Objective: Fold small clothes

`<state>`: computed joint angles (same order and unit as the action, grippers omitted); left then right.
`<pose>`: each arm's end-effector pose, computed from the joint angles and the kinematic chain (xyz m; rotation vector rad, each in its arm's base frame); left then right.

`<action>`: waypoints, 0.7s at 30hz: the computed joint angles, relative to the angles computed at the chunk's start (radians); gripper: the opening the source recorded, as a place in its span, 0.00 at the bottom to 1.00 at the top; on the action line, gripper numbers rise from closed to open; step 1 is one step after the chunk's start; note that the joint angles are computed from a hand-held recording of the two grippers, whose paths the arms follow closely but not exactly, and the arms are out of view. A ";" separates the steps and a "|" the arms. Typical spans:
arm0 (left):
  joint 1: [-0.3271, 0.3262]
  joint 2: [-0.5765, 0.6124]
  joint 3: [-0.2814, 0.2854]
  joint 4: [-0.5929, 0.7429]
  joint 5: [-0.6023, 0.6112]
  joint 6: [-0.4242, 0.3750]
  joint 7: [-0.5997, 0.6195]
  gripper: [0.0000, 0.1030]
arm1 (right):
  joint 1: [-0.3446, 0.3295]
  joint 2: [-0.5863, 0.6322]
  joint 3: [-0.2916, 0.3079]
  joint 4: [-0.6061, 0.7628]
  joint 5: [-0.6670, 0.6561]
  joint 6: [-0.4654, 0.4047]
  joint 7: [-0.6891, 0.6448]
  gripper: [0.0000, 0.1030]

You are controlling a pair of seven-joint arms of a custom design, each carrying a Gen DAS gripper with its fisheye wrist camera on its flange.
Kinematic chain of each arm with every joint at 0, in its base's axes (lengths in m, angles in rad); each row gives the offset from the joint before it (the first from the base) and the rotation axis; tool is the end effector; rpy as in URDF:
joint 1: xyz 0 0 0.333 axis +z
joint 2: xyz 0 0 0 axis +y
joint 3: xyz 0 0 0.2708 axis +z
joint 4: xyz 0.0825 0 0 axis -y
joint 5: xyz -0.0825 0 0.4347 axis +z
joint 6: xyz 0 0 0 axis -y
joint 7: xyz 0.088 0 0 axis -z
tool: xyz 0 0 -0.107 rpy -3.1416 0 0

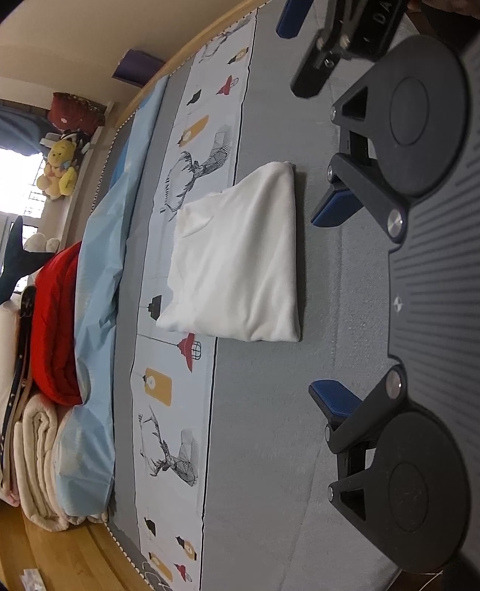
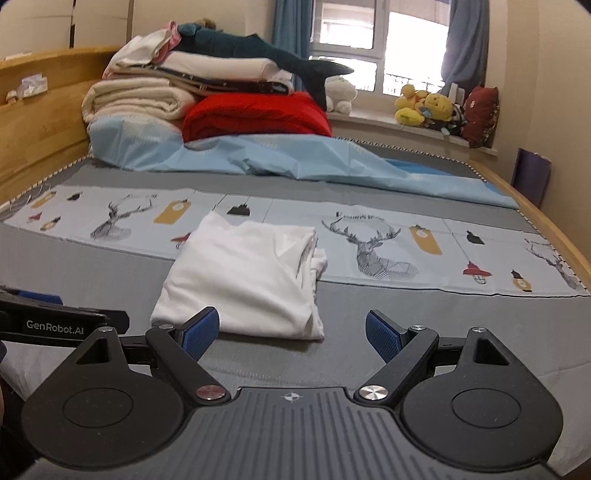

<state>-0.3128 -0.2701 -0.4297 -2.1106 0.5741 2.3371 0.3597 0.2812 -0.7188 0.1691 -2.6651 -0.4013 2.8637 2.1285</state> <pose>0.4262 -0.3961 0.5162 -1.9167 1.6540 -0.7266 0.4027 0.2188 0.5025 -1.8115 1.4208 -0.7757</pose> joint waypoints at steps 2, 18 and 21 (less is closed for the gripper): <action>-0.001 0.001 0.002 -0.001 -0.005 0.005 0.001 0.90 | 0.011 0.010 -0.006 0.006 0.005 -0.012 -0.014 0.85; -0.007 0.010 0.007 -0.001 -0.016 0.027 0.022 0.90 | 0.040 0.010 -0.018 0.006 0.031 -0.020 -0.074 0.85; -0.006 0.009 0.007 -0.002 -0.018 0.029 0.024 0.90 | 0.043 0.012 -0.023 0.006 0.035 -0.020 -0.086 0.85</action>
